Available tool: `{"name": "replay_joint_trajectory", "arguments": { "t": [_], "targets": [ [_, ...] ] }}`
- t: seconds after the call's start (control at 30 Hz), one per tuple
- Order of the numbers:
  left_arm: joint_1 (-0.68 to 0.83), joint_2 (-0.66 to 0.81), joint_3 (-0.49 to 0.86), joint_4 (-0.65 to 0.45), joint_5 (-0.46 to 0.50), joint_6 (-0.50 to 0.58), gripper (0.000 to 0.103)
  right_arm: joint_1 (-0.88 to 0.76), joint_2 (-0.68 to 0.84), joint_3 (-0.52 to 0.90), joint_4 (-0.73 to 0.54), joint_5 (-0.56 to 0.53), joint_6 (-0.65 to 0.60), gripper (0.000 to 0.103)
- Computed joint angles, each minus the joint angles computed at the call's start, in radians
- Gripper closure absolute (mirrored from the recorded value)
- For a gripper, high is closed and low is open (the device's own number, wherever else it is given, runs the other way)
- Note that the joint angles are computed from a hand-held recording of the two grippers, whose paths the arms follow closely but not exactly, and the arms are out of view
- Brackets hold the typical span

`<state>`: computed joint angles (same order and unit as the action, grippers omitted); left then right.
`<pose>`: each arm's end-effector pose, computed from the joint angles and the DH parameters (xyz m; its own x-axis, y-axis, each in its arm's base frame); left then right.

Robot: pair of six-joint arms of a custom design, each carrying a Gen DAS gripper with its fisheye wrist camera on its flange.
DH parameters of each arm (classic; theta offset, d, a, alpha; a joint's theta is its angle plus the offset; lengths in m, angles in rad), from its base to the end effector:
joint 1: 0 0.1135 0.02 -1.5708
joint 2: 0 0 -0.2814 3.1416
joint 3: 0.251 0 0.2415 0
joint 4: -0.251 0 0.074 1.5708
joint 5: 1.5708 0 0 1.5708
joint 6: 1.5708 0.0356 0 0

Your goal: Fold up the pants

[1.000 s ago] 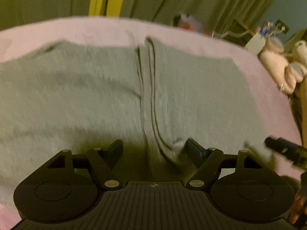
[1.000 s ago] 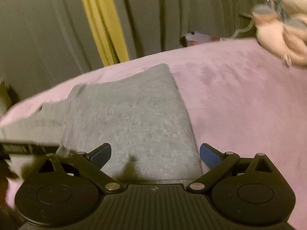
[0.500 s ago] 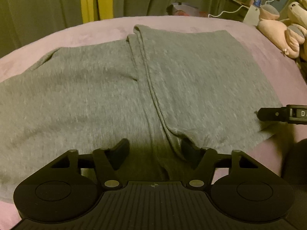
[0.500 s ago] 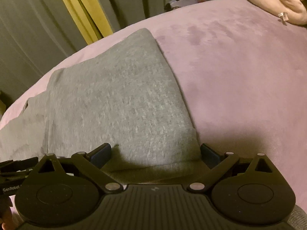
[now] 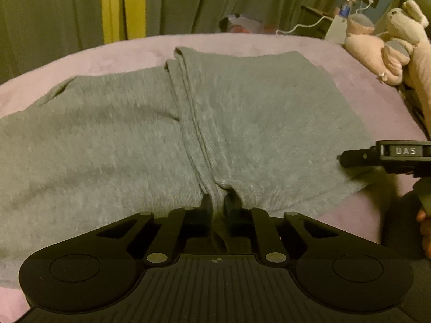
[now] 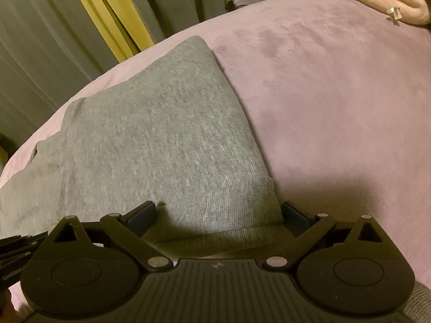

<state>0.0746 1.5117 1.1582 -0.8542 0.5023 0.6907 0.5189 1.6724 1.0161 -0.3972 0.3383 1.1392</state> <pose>0.2815 0.0038 0.2714 -0.6515 0.5113 -0.5605 0.6750 0.7279 -0.1206 0.2869 0.1503 0.2047 -0.6112 0.6377 -0.4689 0.5495 0.7682 0.3285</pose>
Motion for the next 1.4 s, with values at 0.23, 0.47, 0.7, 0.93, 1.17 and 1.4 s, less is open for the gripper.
{"name": "replay_joint_trajectory", "arguments": {
  "t": [0.23,0.47,0.7,0.93,1.17,1.4],
  "targets": [
    [0.031,0.026,0.048,-0.036,0.018,-0.036,0.089,-0.006,-0.018,-0.034,0.041,-0.007,0.026,0.004],
    [-0.015,0.131,0.146,0.002,0.063,-0.207,0.040,-0.011,-0.015,-0.049,0.081,0.003,0.044,0.004],
    [-0.086,0.317,0.347,-0.094,0.066,-0.409,0.040,-0.012,-0.042,-0.094,0.140,0.011,0.069,0.004],
    [-0.087,0.347,0.382,-0.110,0.052,-0.401,0.038,-0.027,-0.056,-0.126,0.181,0.005,0.088,0.004],
    [-0.110,0.352,0.359,-0.087,0.076,-0.390,0.081,-0.007,-0.037,-0.097,0.153,0.034,0.056,0.004],
    [-0.061,0.290,0.374,-0.134,0.118,-0.315,0.084,0.003,-0.051,-0.116,0.189,0.051,0.040,0.004]
  ]
}}
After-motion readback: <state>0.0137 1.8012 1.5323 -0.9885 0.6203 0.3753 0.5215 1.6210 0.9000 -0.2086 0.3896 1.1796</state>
